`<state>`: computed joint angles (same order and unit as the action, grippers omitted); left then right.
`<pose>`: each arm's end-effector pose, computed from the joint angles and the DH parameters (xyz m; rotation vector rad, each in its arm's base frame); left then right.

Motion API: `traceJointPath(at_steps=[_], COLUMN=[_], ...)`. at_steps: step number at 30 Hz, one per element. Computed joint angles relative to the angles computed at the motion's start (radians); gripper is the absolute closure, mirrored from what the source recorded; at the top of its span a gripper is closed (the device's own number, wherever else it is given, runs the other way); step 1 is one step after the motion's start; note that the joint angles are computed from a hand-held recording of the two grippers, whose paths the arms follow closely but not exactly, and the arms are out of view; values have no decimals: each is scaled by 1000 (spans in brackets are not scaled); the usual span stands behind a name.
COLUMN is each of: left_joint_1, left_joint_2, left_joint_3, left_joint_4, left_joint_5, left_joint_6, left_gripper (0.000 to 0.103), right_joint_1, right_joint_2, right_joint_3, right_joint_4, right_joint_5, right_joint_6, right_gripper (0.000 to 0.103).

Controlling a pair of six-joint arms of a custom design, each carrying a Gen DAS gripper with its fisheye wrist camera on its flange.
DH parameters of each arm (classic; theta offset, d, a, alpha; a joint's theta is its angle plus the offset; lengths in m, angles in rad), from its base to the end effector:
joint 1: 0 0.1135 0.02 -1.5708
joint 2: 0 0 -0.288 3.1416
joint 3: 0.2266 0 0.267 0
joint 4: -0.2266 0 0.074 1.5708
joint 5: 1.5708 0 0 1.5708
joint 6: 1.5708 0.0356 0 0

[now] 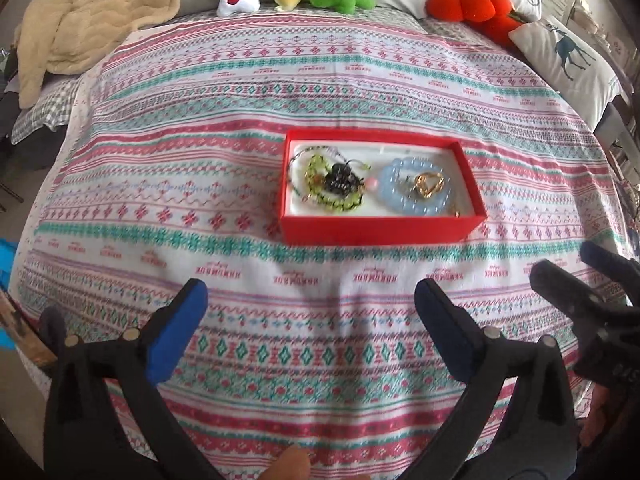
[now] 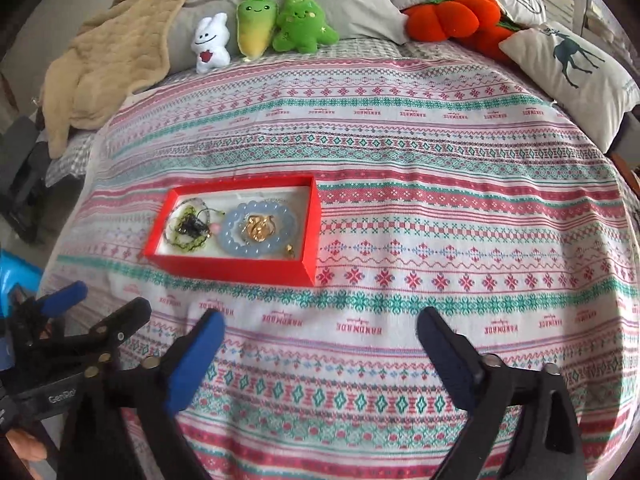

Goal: Organize jewelry

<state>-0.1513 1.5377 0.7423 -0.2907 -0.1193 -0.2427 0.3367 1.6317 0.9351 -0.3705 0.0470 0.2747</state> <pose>0.2837 -0.0390 0.1608 -0.1597 2.6390 0.0269 0.3106 0.1069 0.1841 -0.0659 2.6429 0.1455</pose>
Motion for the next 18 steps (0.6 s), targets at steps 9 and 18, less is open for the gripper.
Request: traceJointPath(at_steps=[9, 18], left_joint_1=[1, -9], left_joint_2=[-27, -48], left_joint_3=[-142, -185], left_joint_4=[120, 153], left_joint_5=[-40, -67], left_joint_6=[-6, 12], left_gripper=[0, 0], right_joint_1=[34, 94], right_joint_2=[8, 41], right_joint_3=[-116, -111], right_joint_4=[84, 77], right_joint_5=[21, 120], right_joint_6=[56, 36], right_gripper=[0, 0])
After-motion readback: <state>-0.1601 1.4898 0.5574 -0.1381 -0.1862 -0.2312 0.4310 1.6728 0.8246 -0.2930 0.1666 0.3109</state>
